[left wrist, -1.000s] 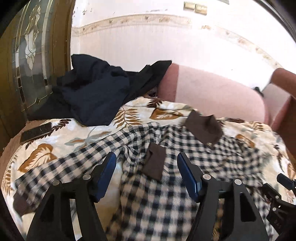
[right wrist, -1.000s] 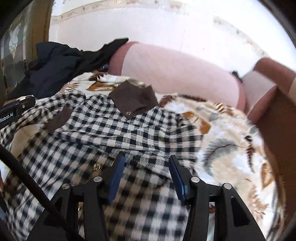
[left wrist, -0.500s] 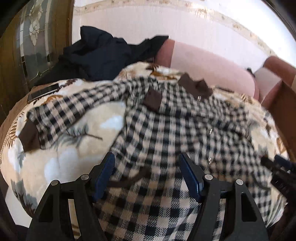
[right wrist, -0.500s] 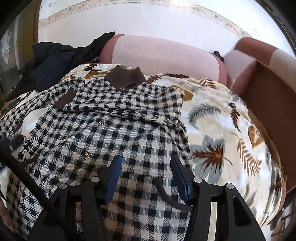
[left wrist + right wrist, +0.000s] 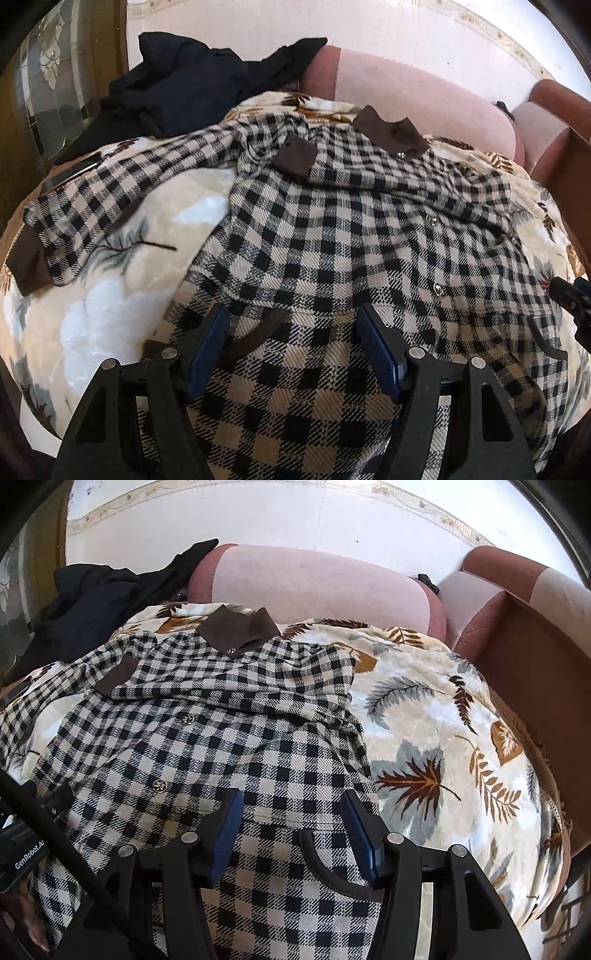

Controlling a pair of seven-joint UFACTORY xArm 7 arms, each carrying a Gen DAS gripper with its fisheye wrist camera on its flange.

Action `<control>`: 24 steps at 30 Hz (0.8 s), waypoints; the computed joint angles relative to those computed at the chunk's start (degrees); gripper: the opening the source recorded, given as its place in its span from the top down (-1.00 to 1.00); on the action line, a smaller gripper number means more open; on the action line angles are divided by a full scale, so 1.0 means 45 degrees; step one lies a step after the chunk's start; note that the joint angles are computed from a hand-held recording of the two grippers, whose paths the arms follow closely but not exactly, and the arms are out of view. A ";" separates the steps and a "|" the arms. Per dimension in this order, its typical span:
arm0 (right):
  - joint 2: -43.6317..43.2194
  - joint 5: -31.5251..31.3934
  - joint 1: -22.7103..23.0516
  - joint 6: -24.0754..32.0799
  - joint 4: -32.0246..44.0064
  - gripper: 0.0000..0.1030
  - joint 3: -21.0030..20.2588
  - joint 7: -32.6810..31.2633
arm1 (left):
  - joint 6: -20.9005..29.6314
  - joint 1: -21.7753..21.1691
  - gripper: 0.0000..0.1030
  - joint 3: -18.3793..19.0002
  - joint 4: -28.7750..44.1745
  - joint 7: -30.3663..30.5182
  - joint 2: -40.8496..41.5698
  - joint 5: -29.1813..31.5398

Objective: Fold large clothes

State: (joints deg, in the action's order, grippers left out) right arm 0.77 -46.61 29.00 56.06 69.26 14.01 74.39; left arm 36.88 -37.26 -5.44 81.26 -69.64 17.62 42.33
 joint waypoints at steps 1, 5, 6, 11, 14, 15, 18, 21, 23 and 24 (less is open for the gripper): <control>0.0037 0.0046 -0.0022 -0.0033 0.0003 -0.14 -0.0024 -0.0046 | 0.0008 0.0018 -0.36 -0.0015 0.0059 0.0060 0.0073 -0.0058; 0.0187 0.0093 -0.0028 -0.0062 0.0057 -0.14 -0.0077 -0.0125 | -0.0019 0.0024 -0.36 0.0010 0.0208 0.0196 0.0246 -0.0251; 0.0215 0.0107 -0.0022 -0.0074 0.0069 -0.14 -0.0094 -0.0156 | -0.0053 0.0035 -0.36 0.0017 0.0226 0.0228 0.0276 -0.0329; 0.0355 0.0239 -0.0017 -0.0208 0.0108 -0.14 -0.0187 -0.0230 | -0.0212 0.0035 -0.38 0.0105 0.0208 0.0263 0.0326 -0.0528; 0.0454 0.0308 -0.0001 -0.0229 0.0168 -0.14 -0.0239 -0.0266 | -0.0275 0.0029 -0.38 0.0144 0.0162 0.0259 0.0307 -0.0549; 0.0504 0.0318 0.0016 -0.0193 0.0206 -0.14 -0.0249 -0.0282 | -0.0289 0.0028 -0.38 0.0157 0.0143 0.0243 0.0296 -0.0544; 0.0597 0.0346 0.0063 -0.0169 0.0258 -0.14 -0.0296 -0.0331 | -0.0335 0.0045 -0.38 0.0171 0.0125 0.0219 0.0284 -0.0567; 0.0662 0.0380 0.0090 -0.0179 0.0289 -0.14 -0.0342 -0.0373 | -0.0351 0.0021 -0.38 0.0214 0.0073 0.0100 0.0228 -0.0461; 0.0707 0.0388 0.0110 -0.0156 0.0310 -0.14 -0.0367 -0.0394 | -0.0355 -0.0037 -0.38 0.0279 -0.0026 -0.0201 0.0106 -0.0207; 0.0739 0.0400 0.0120 -0.0139 0.0326 -0.14 -0.0377 -0.0408 | -0.0432 -0.0068 -0.38 0.0338 -0.0138 -0.0465 -0.0012 0.0038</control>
